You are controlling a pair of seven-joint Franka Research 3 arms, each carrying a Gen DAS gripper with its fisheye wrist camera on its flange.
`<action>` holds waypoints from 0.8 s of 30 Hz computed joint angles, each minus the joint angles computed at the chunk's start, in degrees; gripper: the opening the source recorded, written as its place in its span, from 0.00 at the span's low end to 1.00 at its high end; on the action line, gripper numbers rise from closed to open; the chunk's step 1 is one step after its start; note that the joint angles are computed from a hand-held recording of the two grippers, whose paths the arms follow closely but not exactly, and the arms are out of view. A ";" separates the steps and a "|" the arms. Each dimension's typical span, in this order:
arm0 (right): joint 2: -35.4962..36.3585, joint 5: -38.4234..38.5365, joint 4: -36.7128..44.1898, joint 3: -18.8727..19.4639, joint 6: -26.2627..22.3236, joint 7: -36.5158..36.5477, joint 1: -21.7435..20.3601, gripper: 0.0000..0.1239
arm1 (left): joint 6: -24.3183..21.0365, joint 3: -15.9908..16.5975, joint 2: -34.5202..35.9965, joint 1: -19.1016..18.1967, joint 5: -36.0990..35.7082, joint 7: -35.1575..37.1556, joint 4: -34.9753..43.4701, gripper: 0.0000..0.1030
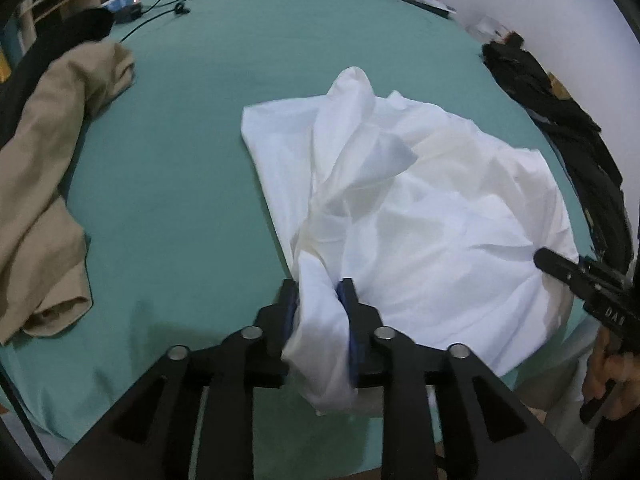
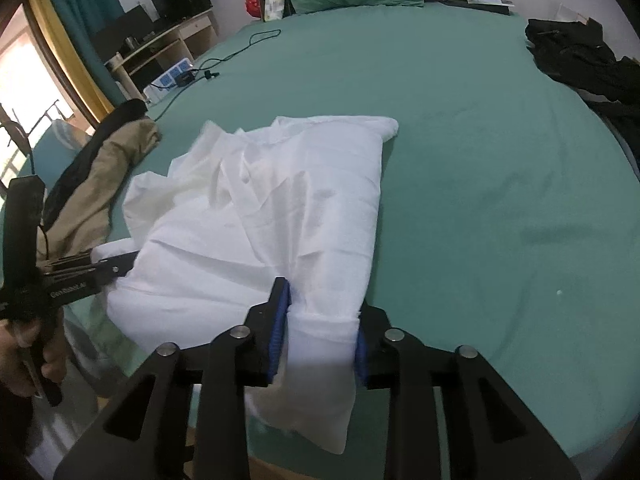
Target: Fold large clothes
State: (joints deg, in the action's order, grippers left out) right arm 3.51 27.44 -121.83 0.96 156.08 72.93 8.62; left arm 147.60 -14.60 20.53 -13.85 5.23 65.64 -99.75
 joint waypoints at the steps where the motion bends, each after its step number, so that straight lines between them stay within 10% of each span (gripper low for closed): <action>1: 0.01 -0.20 -0.13 -0.03 -0.12 0.05 0.01 0.29 | -0.36 0.60 -0.18 -0.31 0.79 -1.06 -0.01 0.33; 8: 0.12 8.41 -0.23 -0.08 -0.86 -4.36 -1.39 0.42 | 7.99 3.29 -3.67 0.00 5.04 -11.22 -4.80 0.63; 16: 0.35 17.93 1.16 -0.34 -1.92 -9.01 -2.48 0.46 | 7.07 -2.77 3.02 3.89 -4.23 -0.90 1.14 0.71; 21: 2.78 18.93 3.24 -0.18 -3.25 -9.27 -2.79 0.50 | 9.39 -7.75 5.30 7.44 -13.68 7.18 1.26 0.78; 24: 4.15 17.30 4.21 0.00 -2.54 -8.72 -2.77 0.51 | 11.71 -18.69 7.16 16.08 -28.53 21.64 0.42 0.78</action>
